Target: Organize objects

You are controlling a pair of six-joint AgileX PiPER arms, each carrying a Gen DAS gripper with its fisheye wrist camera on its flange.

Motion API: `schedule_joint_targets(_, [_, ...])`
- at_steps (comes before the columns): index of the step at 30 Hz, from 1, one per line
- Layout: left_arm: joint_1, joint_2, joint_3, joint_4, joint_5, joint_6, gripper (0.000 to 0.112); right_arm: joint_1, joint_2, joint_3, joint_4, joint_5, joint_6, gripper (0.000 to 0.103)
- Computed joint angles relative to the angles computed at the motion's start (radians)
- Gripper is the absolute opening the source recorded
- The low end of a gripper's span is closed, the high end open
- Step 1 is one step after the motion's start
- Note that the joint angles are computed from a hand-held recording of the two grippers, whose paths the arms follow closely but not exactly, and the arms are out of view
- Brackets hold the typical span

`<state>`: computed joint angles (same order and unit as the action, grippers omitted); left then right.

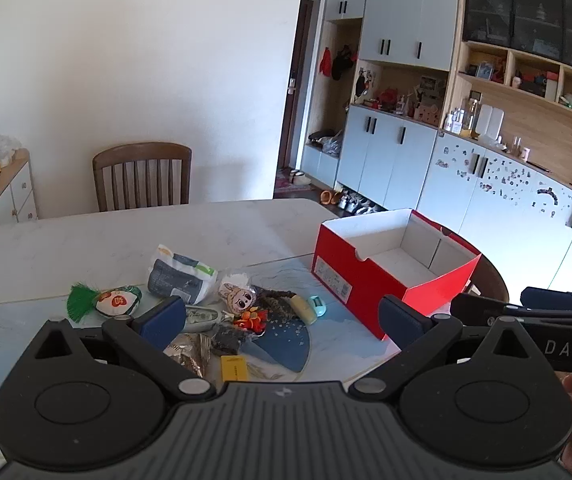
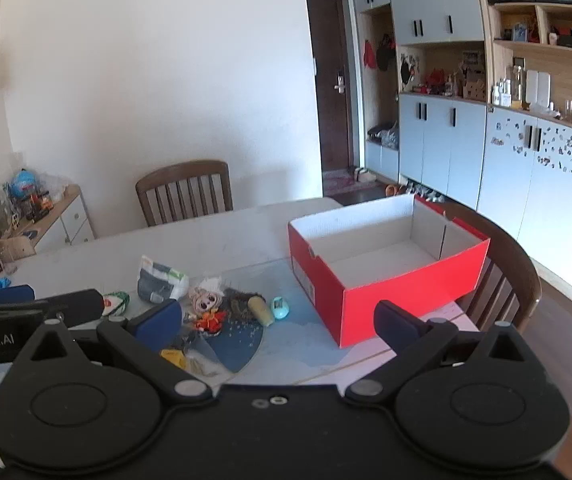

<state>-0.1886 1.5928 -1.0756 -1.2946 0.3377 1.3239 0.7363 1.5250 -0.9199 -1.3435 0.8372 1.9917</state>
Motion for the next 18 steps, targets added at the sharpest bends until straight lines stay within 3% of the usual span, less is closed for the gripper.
schedule_joint_targets(9, [-0.012,-0.015,0.017,-0.04,-0.033,0.036,0.103,0.004,-0.018,0.018,-0.029,-0.016,0.021,0.102])
schedule_joint_targets(18, [0.007,-0.021,0.018,-0.077,-0.016,0.079,0.103,0.004,-0.006,0.003,-0.008,-0.016,0.012,0.102])
